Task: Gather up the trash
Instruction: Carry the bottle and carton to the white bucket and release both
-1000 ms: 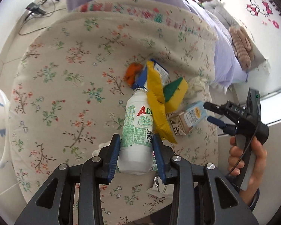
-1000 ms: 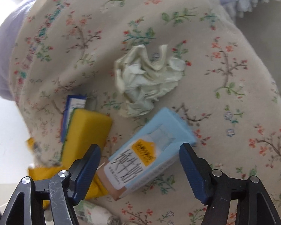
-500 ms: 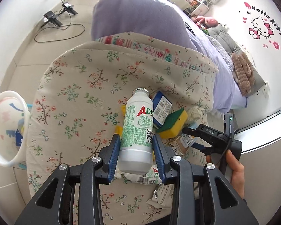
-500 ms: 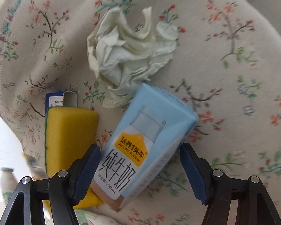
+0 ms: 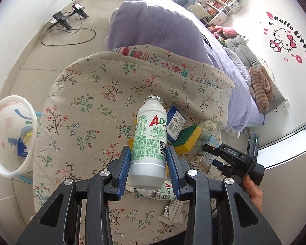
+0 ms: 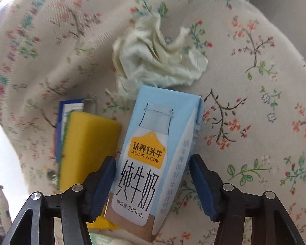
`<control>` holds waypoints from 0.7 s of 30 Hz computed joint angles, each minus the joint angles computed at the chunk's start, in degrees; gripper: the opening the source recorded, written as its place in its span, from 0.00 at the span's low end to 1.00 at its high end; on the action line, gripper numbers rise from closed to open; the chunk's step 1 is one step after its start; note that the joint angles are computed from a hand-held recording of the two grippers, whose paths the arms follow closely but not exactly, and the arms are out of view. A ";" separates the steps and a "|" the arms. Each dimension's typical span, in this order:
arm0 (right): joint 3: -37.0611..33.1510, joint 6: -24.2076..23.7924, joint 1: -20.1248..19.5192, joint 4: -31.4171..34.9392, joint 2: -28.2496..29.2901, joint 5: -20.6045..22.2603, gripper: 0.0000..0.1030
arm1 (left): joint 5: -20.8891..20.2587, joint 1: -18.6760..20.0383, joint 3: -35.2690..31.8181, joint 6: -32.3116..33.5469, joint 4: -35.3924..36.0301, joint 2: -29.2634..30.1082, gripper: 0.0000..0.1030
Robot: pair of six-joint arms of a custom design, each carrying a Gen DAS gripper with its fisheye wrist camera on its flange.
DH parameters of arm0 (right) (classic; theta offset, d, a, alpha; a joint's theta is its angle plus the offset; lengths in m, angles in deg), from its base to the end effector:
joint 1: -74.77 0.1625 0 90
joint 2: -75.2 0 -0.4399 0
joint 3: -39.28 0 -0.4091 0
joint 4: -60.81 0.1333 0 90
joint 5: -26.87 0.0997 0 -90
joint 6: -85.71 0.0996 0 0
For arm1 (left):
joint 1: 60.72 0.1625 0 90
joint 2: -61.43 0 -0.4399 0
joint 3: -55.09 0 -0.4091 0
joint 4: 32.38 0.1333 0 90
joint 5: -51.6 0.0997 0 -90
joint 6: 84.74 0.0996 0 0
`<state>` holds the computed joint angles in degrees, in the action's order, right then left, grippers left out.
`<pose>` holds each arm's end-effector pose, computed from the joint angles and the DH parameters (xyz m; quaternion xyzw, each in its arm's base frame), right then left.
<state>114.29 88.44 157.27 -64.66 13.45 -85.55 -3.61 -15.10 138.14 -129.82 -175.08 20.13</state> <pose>-0.0012 -0.7397 0.4086 -0.1231 -0.9554 0.1808 0.1985 -0.3881 -0.6684 0.1191 -0.0343 0.9497 -0.2741 0.1473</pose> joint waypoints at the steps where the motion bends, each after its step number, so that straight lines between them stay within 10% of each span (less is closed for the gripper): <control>1: 0.14 0.04 0.16 -0.44 -0.13 0.32 0.62 | 0.06 -0.07 0.27 -0.02 -0.30 -0.22 0.37; 21: 13.13 -23.92 7.86 -18.69 -5.64 9.81 0.62 | 1.32 -0.19 5.70 -3.09 -1.66 -5.40 0.37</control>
